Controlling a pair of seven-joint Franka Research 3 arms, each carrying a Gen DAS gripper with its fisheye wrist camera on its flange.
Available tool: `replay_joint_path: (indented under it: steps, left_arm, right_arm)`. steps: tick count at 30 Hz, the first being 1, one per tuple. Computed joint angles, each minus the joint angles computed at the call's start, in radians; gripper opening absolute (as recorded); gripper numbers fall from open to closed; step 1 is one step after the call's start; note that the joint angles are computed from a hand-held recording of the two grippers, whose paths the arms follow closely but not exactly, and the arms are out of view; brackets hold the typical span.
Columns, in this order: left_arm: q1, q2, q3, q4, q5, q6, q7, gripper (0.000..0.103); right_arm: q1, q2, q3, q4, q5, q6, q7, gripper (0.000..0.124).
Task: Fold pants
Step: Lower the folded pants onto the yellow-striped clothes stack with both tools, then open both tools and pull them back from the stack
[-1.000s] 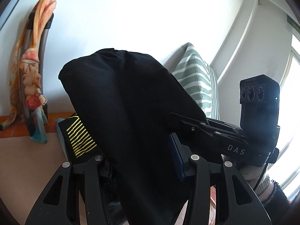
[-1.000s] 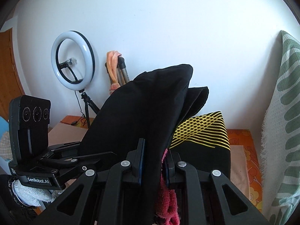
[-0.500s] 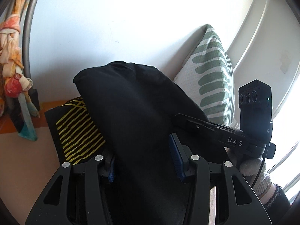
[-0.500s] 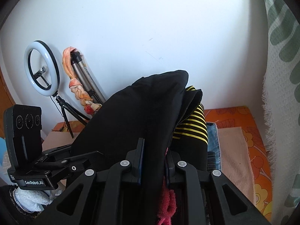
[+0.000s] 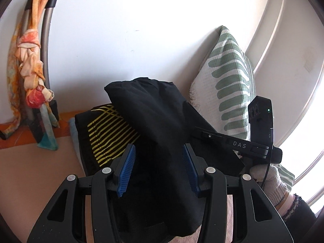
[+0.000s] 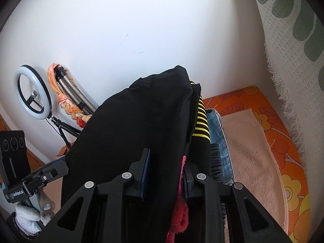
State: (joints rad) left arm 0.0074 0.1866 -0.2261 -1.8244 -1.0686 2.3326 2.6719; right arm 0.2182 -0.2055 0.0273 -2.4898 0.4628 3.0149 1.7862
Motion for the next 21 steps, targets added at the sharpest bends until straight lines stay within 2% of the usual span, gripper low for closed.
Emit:
replay_joint_path:
  steps: [4,6,7,13,17,21]
  left_arm:
    - [0.012,-0.042,0.015,-0.028,-0.009,-0.015,0.022,0.048]
    - [0.016,-0.066,0.027,-0.046,-0.016,-0.026,0.026,0.053]
    - [0.016,-0.083,0.033,-0.06,-0.023,-0.029,0.03,0.059]
    - [0.002,-0.174,0.077,-0.127,-0.035,-0.06,0.039,0.068]
    - [-0.004,-0.24,0.119,-0.179,-0.044,-0.088,0.059,0.072]
    - [-0.012,-0.294,0.154,-0.22,-0.046,-0.099,0.081,0.074]
  right_arm:
    - [-0.134,-0.051,0.118,-0.01,-0.227,-0.058,0.201,0.035]
    - [-0.159,-0.08,0.139,-0.017,-0.294,-0.083,0.27,0.037]
    - [-0.172,-0.1,0.153,-0.021,-0.328,-0.098,0.307,0.037]
    - [-0.193,-0.197,0.209,-0.014,-0.474,-0.19,0.45,0.045]
    - [-0.195,-0.247,0.244,-0.002,-0.543,-0.234,0.532,0.063]
    - [-0.202,-0.292,0.289,0.017,-0.601,-0.284,0.616,0.072]
